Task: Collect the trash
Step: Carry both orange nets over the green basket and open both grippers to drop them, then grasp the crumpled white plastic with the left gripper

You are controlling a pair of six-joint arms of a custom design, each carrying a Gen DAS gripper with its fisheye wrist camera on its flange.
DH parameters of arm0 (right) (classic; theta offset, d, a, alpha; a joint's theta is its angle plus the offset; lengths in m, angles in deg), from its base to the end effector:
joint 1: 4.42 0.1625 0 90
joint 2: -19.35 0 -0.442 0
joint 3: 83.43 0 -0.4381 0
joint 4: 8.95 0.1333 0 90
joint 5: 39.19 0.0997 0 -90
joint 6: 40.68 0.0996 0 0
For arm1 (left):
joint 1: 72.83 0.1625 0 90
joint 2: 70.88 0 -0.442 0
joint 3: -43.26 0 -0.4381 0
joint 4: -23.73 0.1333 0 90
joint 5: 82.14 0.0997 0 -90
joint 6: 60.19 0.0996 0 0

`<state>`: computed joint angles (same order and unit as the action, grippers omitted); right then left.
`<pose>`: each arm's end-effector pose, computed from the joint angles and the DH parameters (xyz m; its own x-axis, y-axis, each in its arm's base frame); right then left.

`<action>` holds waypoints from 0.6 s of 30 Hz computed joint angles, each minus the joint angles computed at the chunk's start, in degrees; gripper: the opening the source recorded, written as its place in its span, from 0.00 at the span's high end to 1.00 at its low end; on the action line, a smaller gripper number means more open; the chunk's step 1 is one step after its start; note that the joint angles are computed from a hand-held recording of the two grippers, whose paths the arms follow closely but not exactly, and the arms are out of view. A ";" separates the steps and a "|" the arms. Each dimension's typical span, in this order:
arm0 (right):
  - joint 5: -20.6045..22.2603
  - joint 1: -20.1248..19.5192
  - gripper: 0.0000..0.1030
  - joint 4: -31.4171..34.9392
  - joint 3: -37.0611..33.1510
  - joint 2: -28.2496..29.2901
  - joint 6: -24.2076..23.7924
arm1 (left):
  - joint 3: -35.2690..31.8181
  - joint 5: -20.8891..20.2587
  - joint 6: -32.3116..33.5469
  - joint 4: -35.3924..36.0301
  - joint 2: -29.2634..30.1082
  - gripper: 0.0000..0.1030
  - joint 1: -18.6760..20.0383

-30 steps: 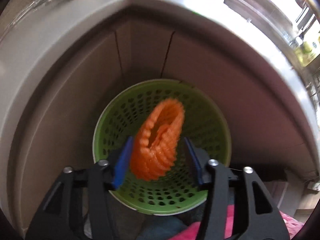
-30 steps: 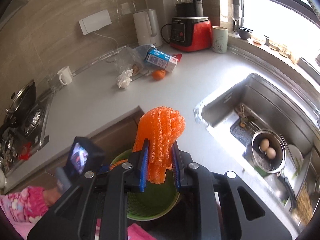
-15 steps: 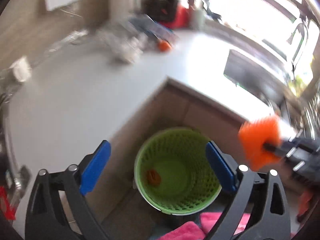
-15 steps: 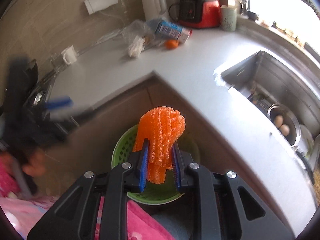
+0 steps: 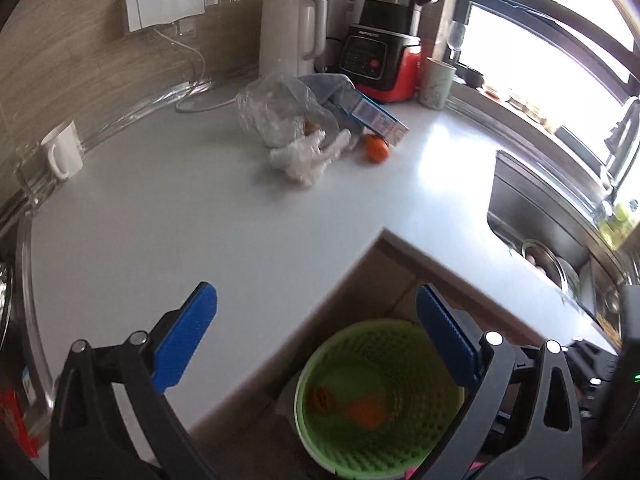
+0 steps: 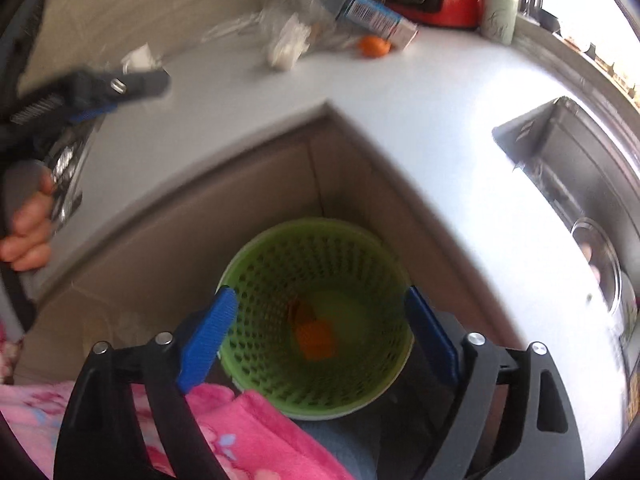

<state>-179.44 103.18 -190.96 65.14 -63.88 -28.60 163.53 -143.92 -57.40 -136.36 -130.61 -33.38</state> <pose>0.1607 -0.3189 0.1911 -0.7546 0.3108 0.5779 -0.1148 0.8045 -0.5827 -0.3110 -0.4895 0.0928 -0.5827 0.6603 -0.4738 0.7908 0.5952 -0.1430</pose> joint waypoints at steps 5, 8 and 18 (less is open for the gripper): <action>-1.51 -1.17 0.13 -0.75 -1.31 -3.62 -5.35 | -7.65 0.91 1.71 -1.60 8.06 0.07 1.24; -2.02 -2.05 0.11 -0.52 -2.55 -5.71 -8.95 | -12.06 2.12 3.35 -2.33 12.59 0.07 1.82; -0.78 -7.21 0.09 4.88 -7.56 -9.60 -15.10 | -25.01 6.02 7.18 -1.08 24.52 0.07 4.70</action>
<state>-180.22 95.97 -186.08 57.58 -73.48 -43.71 138.52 -137.90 -50.22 -137.44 -106.09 -28.69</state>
